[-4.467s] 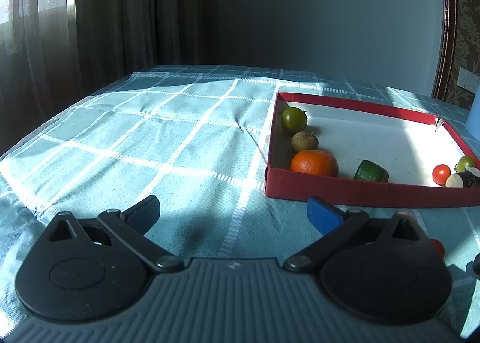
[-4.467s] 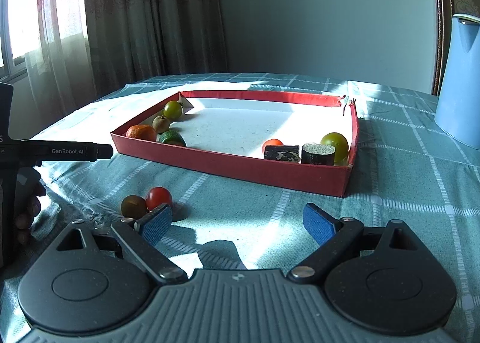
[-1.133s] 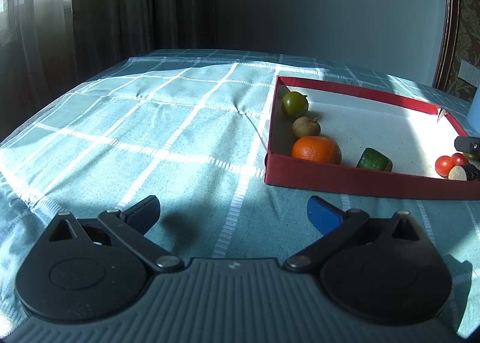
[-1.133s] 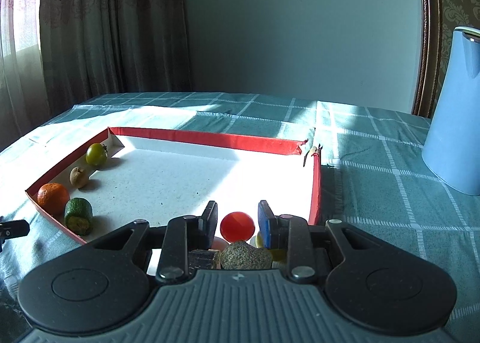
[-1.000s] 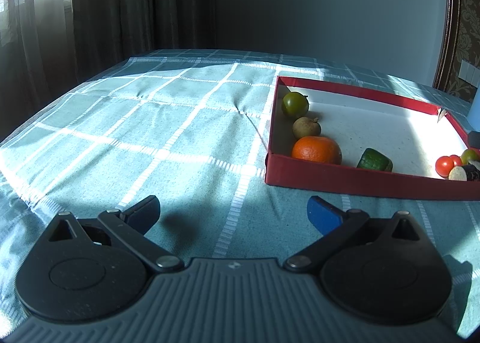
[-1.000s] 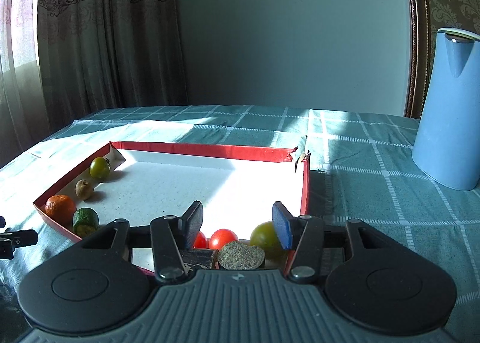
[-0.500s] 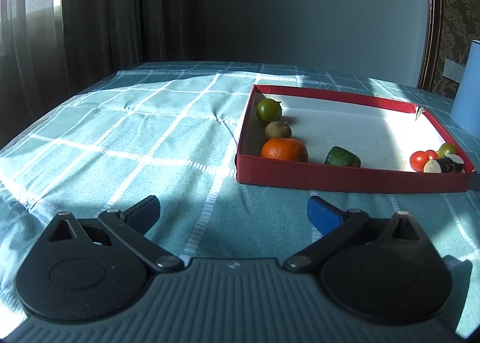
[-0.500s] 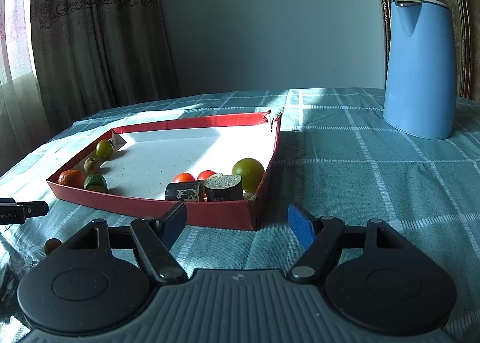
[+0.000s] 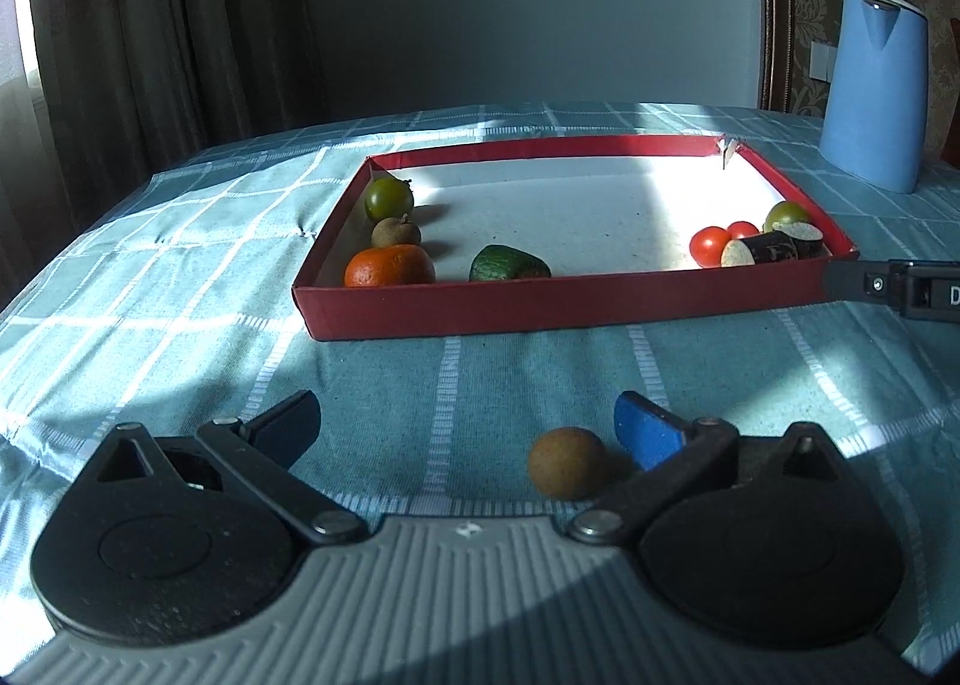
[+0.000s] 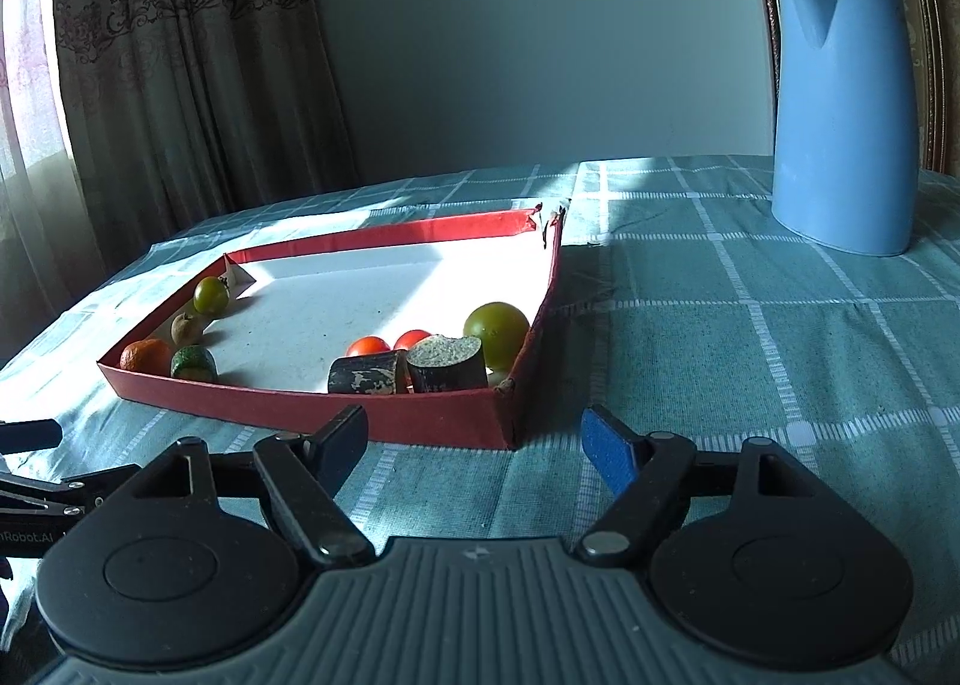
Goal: Organize fruits
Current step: 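Move the left gripper to the last brown kiwi and grasp it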
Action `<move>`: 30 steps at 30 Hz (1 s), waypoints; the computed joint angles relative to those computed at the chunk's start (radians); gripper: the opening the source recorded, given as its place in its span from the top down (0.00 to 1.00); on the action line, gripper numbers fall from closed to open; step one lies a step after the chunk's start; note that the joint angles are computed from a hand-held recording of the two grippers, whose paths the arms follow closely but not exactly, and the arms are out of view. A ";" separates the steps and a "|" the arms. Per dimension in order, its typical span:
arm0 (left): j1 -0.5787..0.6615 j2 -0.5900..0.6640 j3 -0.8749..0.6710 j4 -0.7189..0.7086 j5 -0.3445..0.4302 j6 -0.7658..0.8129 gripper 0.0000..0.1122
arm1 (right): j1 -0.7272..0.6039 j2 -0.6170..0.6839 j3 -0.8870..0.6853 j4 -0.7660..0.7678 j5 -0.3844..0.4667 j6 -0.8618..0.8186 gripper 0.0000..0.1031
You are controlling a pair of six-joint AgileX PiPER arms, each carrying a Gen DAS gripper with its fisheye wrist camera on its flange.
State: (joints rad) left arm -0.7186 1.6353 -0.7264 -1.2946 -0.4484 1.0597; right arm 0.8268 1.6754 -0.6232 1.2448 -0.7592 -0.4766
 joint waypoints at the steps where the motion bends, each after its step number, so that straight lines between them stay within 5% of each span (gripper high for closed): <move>1: -0.003 0.002 -0.002 -0.018 -0.002 0.015 0.08 | 0.000 0.000 0.000 -0.001 0.001 0.001 0.24; 16: -0.012 -0.021 0.034 -0.001 0.028 0.012 0.27 | -0.002 0.002 -0.002 0.000 0.008 0.006 0.24; 26: -0.015 -0.044 0.062 0.121 0.057 -0.085 0.76 | -0.006 0.005 -0.002 -0.004 0.013 0.012 0.24; 30: -0.046 -0.050 0.067 0.096 -0.003 -0.063 0.78 | -0.006 0.005 -0.003 -0.004 0.013 0.011 0.24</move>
